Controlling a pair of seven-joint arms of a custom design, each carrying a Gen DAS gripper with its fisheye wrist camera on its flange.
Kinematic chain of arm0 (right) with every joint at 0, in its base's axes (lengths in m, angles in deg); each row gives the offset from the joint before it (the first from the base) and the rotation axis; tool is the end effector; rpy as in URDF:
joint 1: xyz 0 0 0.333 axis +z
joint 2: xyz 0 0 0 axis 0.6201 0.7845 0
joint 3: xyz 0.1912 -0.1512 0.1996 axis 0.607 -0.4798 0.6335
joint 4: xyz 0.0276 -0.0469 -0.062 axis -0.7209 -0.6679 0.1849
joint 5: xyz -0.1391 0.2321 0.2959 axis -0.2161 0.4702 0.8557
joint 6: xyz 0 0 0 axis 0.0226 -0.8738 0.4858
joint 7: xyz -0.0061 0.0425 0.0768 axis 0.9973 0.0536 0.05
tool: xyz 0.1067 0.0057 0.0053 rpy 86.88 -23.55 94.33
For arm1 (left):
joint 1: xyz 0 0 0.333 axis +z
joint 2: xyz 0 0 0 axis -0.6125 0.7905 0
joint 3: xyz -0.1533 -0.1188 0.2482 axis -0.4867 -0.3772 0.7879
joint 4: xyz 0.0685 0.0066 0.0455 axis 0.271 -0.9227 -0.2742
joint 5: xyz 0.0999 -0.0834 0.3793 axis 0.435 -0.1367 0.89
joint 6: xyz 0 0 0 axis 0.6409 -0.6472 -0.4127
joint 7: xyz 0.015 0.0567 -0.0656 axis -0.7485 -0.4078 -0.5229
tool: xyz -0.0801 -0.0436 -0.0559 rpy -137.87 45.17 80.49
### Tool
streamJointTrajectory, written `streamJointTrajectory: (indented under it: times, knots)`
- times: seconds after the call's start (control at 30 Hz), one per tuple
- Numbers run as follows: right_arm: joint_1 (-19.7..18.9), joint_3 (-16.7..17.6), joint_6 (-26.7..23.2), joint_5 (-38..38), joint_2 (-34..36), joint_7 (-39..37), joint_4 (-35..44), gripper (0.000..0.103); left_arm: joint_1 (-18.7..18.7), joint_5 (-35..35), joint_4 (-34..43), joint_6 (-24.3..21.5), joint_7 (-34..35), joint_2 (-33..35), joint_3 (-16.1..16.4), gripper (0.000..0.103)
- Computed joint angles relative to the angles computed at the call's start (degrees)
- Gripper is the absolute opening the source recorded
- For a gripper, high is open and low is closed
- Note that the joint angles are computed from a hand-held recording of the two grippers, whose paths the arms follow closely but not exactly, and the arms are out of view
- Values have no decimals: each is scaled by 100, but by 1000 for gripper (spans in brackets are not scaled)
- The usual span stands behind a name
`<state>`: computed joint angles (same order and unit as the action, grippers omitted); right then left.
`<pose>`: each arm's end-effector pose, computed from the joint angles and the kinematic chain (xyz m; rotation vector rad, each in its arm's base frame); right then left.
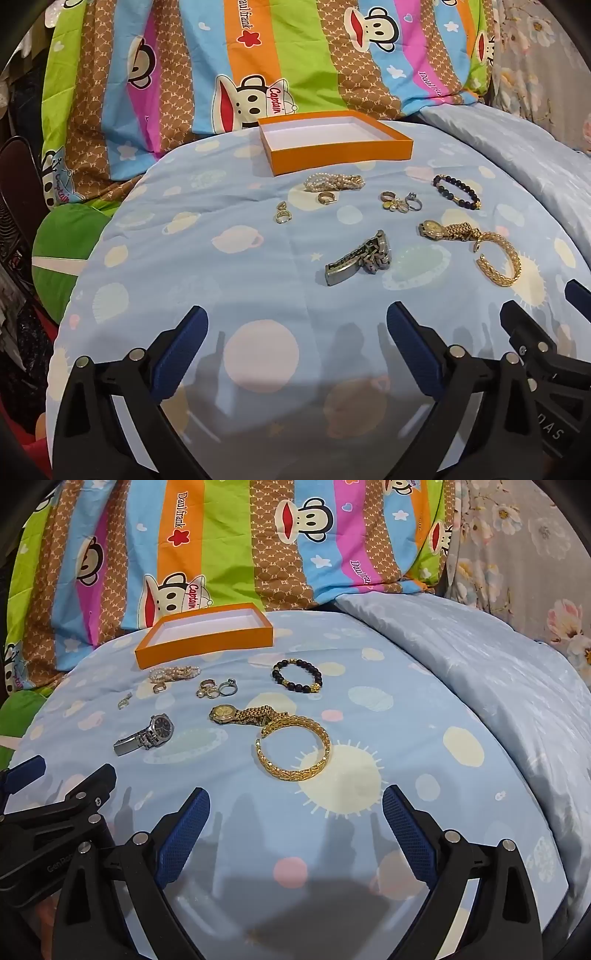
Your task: Organize jewelry
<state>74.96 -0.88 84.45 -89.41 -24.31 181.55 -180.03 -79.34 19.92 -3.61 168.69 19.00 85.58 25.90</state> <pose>0.6282 0.3192 0.3729 -1.8692 1.6311 -0.7354 0.6172 -0.5196 0.3742 -1.8756 1.5538 -0.5848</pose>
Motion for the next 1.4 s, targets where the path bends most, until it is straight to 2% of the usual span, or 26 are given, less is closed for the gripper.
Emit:
streamJointTrajectory:
  times: [0.23, 0.4, 0.63, 1.4]
  knots:
    - [20, -28, 21, -59, -19, 60, -20, 93, 45, 72, -253, 154, -39, -153, -15, 92]
    - [27, -50, 20, -92, -14, 113, -47, 93, 14, 21, 34, 10, 144, 13, -46, 90]
    - [2, -8, -2, -71, -32, 87, -22, 93, 8, 27, -76, 134, 117, -46, -13, 89]
    - [10, -49, 62, -28, -19, 82, -50, 93, -24, -26, 71, 140, 166, 46, 9, 89]
